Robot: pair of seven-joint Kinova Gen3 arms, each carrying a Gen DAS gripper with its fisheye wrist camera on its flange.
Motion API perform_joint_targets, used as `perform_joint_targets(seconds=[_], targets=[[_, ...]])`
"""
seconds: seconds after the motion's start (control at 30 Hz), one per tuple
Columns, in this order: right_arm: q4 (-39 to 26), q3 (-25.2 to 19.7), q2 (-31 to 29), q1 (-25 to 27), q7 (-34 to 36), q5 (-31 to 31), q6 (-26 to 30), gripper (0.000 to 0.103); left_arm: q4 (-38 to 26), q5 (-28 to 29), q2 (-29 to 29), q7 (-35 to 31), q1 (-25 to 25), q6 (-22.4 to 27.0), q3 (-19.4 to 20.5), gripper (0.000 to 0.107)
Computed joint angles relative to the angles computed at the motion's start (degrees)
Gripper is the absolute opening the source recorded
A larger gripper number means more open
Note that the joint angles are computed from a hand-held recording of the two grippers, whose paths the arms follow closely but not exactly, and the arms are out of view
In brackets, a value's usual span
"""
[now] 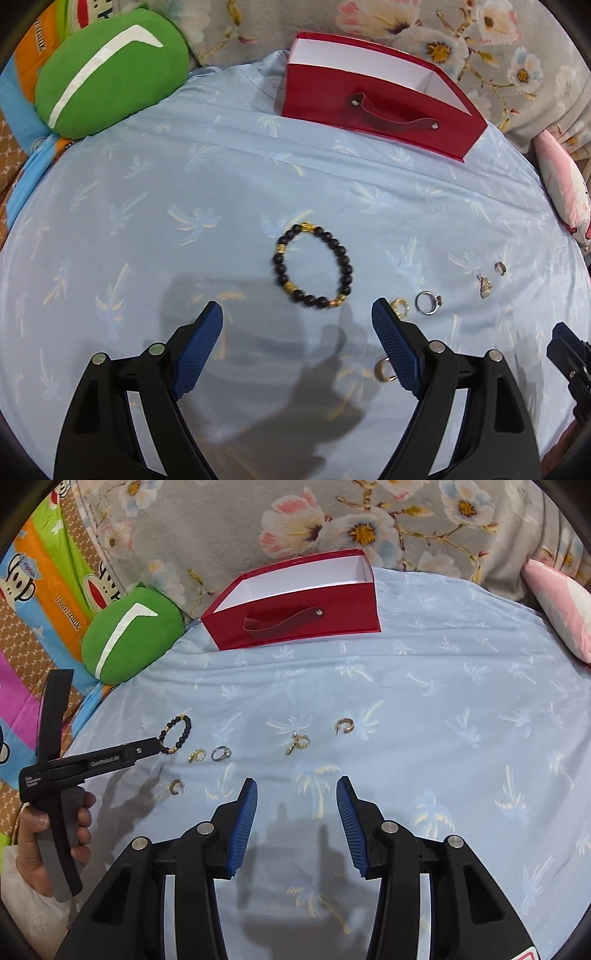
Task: Organize jewelry
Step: 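Move both tools back toward the black bead bracelet and rings, then grasp the black bead bracelet with the left tool while the right tool grasps a silver ring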
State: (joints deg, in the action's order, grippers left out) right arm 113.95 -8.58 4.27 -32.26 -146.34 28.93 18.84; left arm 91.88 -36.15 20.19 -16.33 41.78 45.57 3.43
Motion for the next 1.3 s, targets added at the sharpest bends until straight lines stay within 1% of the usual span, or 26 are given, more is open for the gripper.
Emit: perform_joint_targets(seconds=[0.13,0.27,0.4,0.5,0.57,0.7,0.73,0.77,0.83,0.87,0.9,0.93,1.0,1.17,1.3], targets=[[0.17,0.04,0.14,0.18,-0.05,-0.74,-0.23,0.044,-3.19,0.34,2.62,-0.51,-0.08,1.05,-0.37,0.082],[0.03,0.30,0.32,0.27,-0.31,-0.83,0.01,0.044,-5.24,2.83,4.75,-2.04,-1.20,0.89,-0.90,0.081],[-0.27,0.67,0.88,0.85,0.50,-2.01,-0.28,0.044,-6.71,1.65,6.07,-1.28,0.77,2.55,-2.55,0.080],[-0.55,1.03,1.38,1.00,1.17,-3.01,-0.94,0.044,-7.01,1.01,6.30,-0.94,1.46,3.04,-3.01,0.076],[-0.73,1.26,1.63,0.84,1.68,-3.47,-1.23,0.044,-7.05,0.71,6.30,-0.91,1.59,2.93,-3.07,0.065],[-1.17,1.41,2.30,0.77,3.59,-5.14,-1.63,0.044,-6.06,0.93,5.60,-1.06,1.09,1.08,-2.93,0.051],[-1.26,1.60,2.46,0.64,3.88,-5.38,-1.67,0.044,-5.76,1.01,5.41,-1.12,0.96,0.51,-2.87,0.046],[-1.37,1.79,2.58,0.48,4.09,-5.58,-1.70,0.044,-5.43,1.13,5.22,-1.17,0.81,-0.22,-2.81,0.037],[-1.46,2.09,2.77,0.47,4.74,-6.22,-2.02,0.044,-4.41,2.00,4.60,-1.63,-0.02,-2.58,-2.46,0.027],[-1.51,2.28,2.87,0.40,4.93,-6.43,-2.16,0.044,-4.05,2.55,4.36,-2.01,-0.40,-3.52,-2.29,0.019],[-1.64,2.43,3.00,0.38,5.22,-6.65,-2.22,0.044,-3.38,3.58,3.98,-2.83,-1.25,-5.22,-1.83,0.014],[-1.85,2.62,3.17,0.31,5.46,-6.75,-2.26,0.044,-2.99,4.36,3.74,-3.20,-1.59,-6.21,-1.74,0.013],[-2.15,3.07,3.51,0.04,5.64,-6.75,-2.39,0.044,-2.52,4.64,3.42,-3.63,-1.31,-7.44,-2.08,0.007],[-3.74,3.11,4.99,0.91,9.19,-9.43,-2.63,0.044,-1.28,3.57,1.89,-2.47,0.24,-9.14,-3.25,0.007],[-5.93,2.52,6.78,2.11,13.69,-13.13,-2.61,0.044,-0.49,2.01,0.60,-1.30,0.83,-9.48,-3.42,0.007]])
